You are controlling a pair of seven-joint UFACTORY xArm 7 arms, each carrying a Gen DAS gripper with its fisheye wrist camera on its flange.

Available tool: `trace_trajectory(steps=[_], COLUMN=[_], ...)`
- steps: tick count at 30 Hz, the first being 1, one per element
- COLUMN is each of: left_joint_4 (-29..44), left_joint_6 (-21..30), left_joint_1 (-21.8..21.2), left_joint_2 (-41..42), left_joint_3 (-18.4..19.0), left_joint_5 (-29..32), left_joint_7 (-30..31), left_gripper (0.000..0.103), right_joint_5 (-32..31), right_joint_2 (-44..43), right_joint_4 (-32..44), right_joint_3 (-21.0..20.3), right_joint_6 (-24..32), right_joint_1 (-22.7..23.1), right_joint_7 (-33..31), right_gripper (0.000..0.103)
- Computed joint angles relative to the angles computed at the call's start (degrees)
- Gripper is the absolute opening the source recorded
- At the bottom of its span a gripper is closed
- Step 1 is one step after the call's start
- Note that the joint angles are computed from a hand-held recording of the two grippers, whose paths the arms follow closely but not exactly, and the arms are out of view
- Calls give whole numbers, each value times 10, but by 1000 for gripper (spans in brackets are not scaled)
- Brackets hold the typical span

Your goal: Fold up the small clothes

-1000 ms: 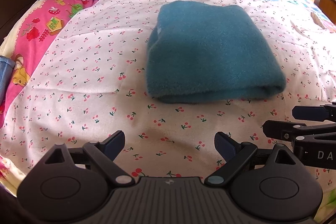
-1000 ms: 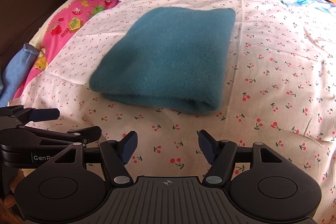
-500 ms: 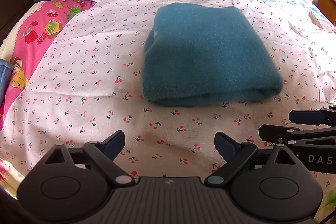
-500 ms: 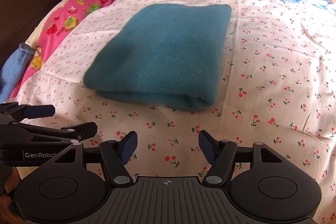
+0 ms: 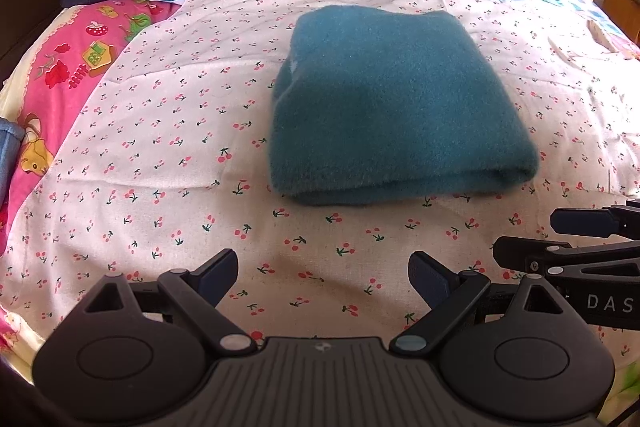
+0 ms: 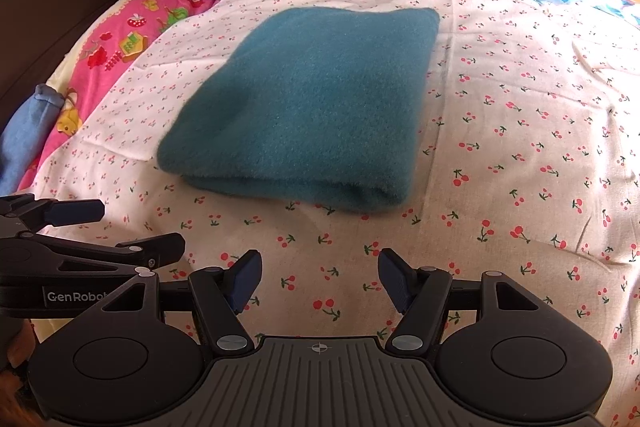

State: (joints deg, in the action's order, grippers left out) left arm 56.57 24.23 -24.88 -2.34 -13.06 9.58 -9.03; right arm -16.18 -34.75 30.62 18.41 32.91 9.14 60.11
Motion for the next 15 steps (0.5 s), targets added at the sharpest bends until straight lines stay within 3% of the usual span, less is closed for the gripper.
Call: trace_trajectory(steps=[15], left_joint_4=[0], left_joint_6=[0], left_joint_1=[0], left_joint_2=[0], left_joint_3=[0], left_joint_5=[4], left_joint_7=[0], left_gripper=[97], right_joint_5=[-1], right_joint_2=[2], right_joint_4=[2], right_joint_3=[-2], right_joint_6=[0], right_joint_1=[0], right_joint_7=[-1], right_gripper=[65])
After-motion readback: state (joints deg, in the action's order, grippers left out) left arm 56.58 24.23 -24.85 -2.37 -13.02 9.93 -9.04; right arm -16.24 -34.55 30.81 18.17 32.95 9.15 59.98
